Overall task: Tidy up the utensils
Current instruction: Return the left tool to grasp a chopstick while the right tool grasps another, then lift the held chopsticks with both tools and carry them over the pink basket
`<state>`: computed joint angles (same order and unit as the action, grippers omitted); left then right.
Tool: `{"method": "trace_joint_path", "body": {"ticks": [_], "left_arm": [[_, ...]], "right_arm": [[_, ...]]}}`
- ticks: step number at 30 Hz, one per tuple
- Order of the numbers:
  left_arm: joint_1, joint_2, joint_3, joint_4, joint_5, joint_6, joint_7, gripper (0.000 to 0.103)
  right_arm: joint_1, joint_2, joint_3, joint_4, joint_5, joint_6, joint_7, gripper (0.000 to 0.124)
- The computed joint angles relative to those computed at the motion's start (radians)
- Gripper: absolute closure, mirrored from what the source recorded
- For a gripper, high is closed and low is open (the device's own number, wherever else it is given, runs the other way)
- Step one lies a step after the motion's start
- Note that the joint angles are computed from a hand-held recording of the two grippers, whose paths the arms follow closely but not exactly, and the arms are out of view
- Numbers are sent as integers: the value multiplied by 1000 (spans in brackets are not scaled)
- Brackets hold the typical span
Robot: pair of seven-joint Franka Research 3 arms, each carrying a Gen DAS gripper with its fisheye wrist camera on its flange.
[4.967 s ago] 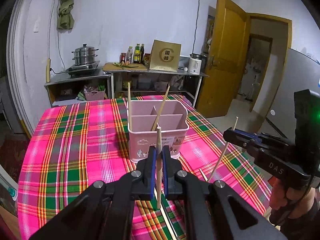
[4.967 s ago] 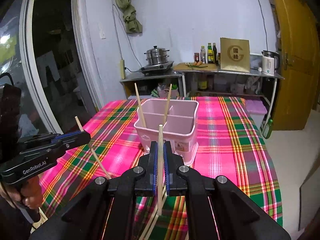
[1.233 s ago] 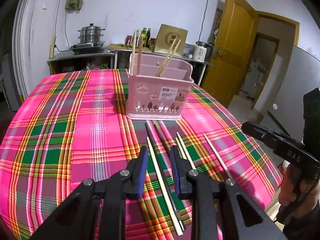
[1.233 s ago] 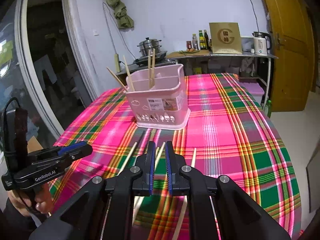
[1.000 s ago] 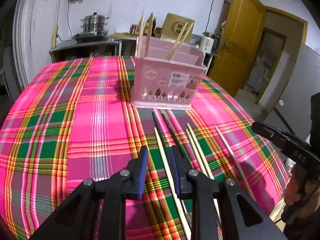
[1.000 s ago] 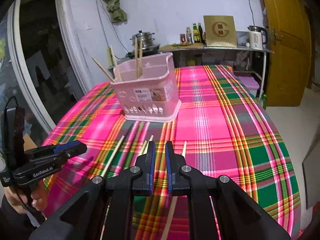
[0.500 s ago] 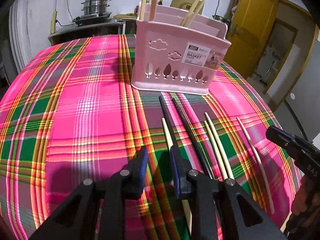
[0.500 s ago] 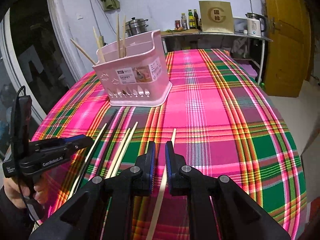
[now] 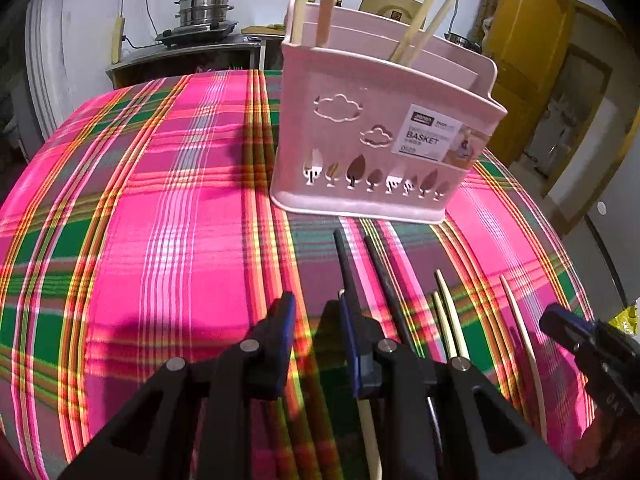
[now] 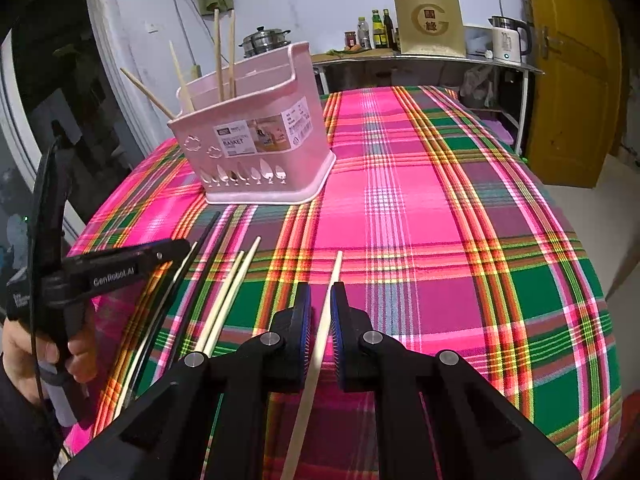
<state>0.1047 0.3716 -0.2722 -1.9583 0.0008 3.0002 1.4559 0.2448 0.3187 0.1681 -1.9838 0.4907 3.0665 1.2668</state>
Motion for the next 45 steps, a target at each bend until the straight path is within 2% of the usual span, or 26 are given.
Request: {"method": "trace_joint_path", "body": {"ticks": [4,9,12,16,21,23,26,30,33,37,45], "left_arm": [[-29,23,30,43,27,-22,-26,77],[-85,47,84,84,101,-41,-71,68],[-81,38,75,68,119,-33,-68,66],[-95,-1,91,6,153,-4,-84,66],[-161,-40,167,-54,258,28,-164,66],[-156,-37,164,-48,273,23,-175,67],[-163,-33,171,-35,299,9,-195,74],[-151,-29,155,-27,308,-1,-189,90],[-136,-26,136,-15,300,-19,-168,95],[-69,-28,62,-11,207,-39,-85,97],[26,-94,-39,-59,17,9,92,97]], "right_arm": [[6,7,-8,8,-7,-16,11,114],[23,12,-29,20,-30,-39,31,114],[44,15,-57,27,-62,-58,68,114],[72,25,-96,45,-125,-101,126,114],[113,49,-145,81,-229,-134,203,114],[125,62,-161,102,-269,-147,232,114],[144,84,-186,141,-331,-178,274,114],[142,99,-186,170,-367,-202,308,116],[147,105,-192,184,-399,-216,329,117],[116,106,-155,196,-380,-226,303,118],[41,40,-57,143,-229,-125,164,118]]}}
